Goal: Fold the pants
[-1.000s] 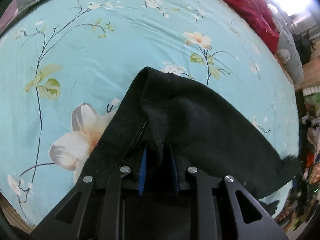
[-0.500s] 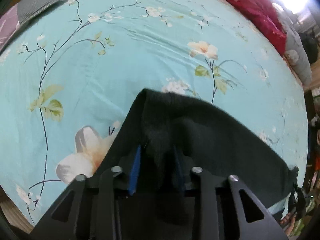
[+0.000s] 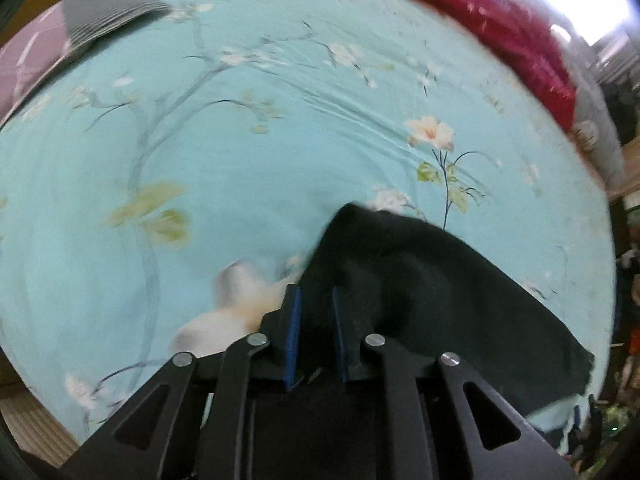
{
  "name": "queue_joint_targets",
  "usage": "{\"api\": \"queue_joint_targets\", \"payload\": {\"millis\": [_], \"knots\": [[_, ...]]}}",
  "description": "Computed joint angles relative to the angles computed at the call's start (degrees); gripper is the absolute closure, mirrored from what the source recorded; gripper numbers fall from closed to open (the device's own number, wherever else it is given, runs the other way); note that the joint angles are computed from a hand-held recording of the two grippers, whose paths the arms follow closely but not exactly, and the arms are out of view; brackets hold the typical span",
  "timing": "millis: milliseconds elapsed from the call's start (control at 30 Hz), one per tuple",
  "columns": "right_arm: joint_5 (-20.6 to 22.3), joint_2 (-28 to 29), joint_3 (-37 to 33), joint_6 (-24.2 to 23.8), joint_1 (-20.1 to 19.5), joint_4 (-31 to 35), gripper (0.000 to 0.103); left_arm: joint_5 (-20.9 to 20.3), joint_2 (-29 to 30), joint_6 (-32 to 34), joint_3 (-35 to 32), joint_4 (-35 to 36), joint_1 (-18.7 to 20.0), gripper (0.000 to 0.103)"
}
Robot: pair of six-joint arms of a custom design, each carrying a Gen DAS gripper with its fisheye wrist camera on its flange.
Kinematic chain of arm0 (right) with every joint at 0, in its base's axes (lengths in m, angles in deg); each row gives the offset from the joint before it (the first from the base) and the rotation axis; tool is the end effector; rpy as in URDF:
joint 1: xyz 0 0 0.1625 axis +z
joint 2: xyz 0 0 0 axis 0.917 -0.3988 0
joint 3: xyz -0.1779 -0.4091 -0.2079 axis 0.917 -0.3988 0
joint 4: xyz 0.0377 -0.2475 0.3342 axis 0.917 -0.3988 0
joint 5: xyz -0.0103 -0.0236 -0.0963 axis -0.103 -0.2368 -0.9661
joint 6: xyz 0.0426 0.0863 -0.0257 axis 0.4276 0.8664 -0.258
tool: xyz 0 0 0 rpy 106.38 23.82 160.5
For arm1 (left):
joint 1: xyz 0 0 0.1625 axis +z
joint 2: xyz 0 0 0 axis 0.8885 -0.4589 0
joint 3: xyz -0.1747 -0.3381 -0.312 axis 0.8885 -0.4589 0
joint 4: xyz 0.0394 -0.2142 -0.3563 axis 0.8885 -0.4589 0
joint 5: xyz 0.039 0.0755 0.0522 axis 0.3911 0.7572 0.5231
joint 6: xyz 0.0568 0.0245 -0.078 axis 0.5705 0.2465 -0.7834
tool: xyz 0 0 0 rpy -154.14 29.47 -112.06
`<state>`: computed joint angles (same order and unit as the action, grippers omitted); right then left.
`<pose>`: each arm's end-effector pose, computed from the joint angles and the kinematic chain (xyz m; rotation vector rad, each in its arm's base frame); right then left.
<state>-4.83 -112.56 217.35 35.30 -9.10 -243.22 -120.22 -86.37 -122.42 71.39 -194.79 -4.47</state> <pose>-0.1191 -0.4266 0.4086 -0.9601 -2.3042 1.5063 -0.2004 -0.6889 0.1399 -0.1124 2.5602 -0.4484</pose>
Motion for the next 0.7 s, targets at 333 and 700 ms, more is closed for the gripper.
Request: {"api": "queue_joint_targets", "payload": {"millis": [333, 700], "knots": [[-1.0, -10.9, 19.8, -5.8, -6.7, -13.7, 0.042, -19.2, -14.1, 1.4, 22.9, -15.4, 1.5, 0.033], [13.2, -6.8, 18.9, -10.0, -10.4, -11.4, 0.093, -22.3, -11.6, -4.7, 25.1, -23.3, -0.8, 0.094]]}}
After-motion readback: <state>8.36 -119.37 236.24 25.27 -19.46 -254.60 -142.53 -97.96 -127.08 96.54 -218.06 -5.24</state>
